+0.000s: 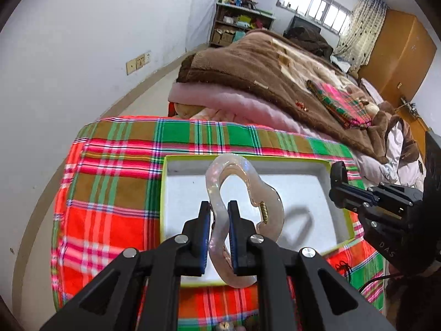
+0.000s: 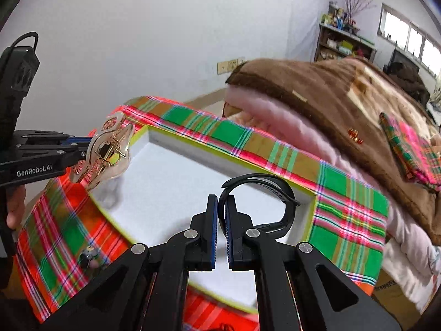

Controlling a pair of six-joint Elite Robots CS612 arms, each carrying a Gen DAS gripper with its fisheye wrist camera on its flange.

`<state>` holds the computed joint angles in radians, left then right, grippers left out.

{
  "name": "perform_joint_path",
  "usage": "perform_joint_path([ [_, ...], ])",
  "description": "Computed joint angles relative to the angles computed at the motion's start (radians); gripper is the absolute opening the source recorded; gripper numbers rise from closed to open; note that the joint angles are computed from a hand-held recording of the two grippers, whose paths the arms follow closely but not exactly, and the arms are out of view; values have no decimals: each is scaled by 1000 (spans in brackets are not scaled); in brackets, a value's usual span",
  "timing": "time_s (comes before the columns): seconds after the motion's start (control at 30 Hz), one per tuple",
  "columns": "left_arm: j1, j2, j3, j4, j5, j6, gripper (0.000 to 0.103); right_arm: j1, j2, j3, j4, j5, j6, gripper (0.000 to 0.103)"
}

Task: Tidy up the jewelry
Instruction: 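Carry the claw clip and black band over the white box with both tools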

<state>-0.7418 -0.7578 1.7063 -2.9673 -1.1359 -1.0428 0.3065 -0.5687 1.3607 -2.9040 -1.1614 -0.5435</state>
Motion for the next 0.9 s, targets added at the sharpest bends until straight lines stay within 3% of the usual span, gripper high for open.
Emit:
perform_joint_path([
  [0.47,40,59,-70,67,-70,7,13,27,72,-132,173,-78,-8,5],
  [0.9,50,75,-86,113,-82,9,14,39,100,-173,190,-119,-9,5],
])
